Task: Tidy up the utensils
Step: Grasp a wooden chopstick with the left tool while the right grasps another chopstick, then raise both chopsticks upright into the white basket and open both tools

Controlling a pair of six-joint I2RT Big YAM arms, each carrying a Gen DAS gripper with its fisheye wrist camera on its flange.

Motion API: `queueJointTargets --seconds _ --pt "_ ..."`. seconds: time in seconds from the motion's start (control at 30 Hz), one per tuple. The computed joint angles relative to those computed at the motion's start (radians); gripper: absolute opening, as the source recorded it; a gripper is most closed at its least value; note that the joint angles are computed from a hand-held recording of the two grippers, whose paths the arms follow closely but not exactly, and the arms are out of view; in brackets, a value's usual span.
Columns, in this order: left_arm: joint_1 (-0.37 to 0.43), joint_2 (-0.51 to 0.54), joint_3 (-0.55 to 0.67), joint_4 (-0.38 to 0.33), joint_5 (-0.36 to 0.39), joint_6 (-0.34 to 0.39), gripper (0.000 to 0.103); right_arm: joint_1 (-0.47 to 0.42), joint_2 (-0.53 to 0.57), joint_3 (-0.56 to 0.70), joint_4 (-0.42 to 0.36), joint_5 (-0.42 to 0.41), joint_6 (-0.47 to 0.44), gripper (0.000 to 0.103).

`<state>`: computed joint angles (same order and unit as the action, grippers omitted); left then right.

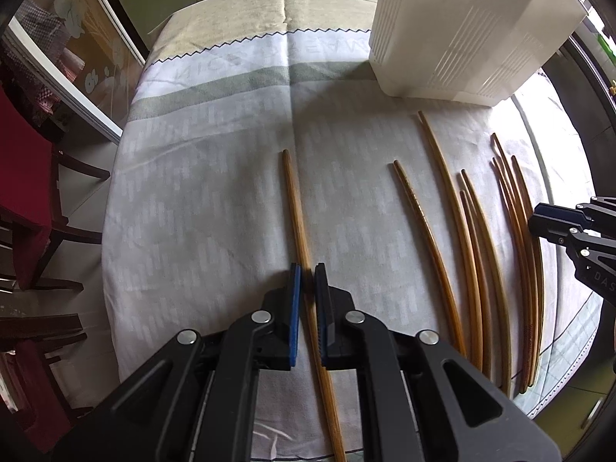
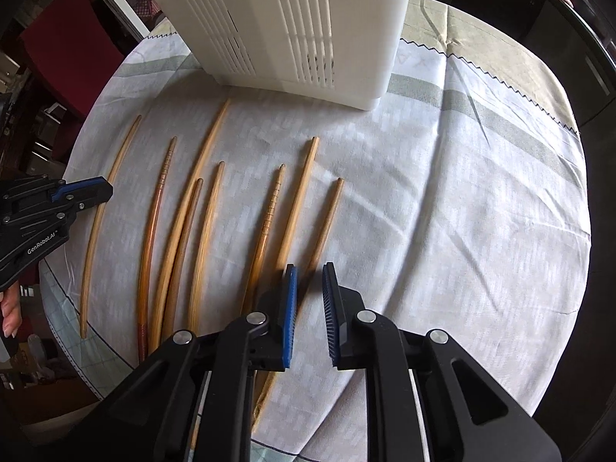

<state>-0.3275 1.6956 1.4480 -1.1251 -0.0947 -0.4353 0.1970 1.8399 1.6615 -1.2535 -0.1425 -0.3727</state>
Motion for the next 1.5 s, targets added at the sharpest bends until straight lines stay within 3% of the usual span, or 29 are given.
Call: queueJointTargets --seconds 0.1,0.2,0.4,0.87,1.5 --pt "-0.017 0.009 0.017 -0.013 -0.018 -0.009 0.008 0.027 -0.025 -0.041 0.048 0.064 0.004 0.012" --pt "-0.023 0.011 0.017 -0.008 -0.029 -0.009 0.008 0.037 -0.029 -0.048 0.056 0.077 0.020 0.008" --pt "0.003 -0.009 0.000 0.007 0.046 -0.024 0.007 0.008 -0.039 -0.032 0.037 -0.014 0.035 0.006" --pt "-0.029 -0.191 -0.036 0.063 0.013 0.004 0.006 -0.105 -0.231 -0.060 0.049 -0.272 -0.014 0.006" --pt "-0.072 -0.275 -0.018 0.070 -0.035 0.033 0.006 -0.164 -0.294 -0.091 0.053 -0.353 -0.036 0.006"
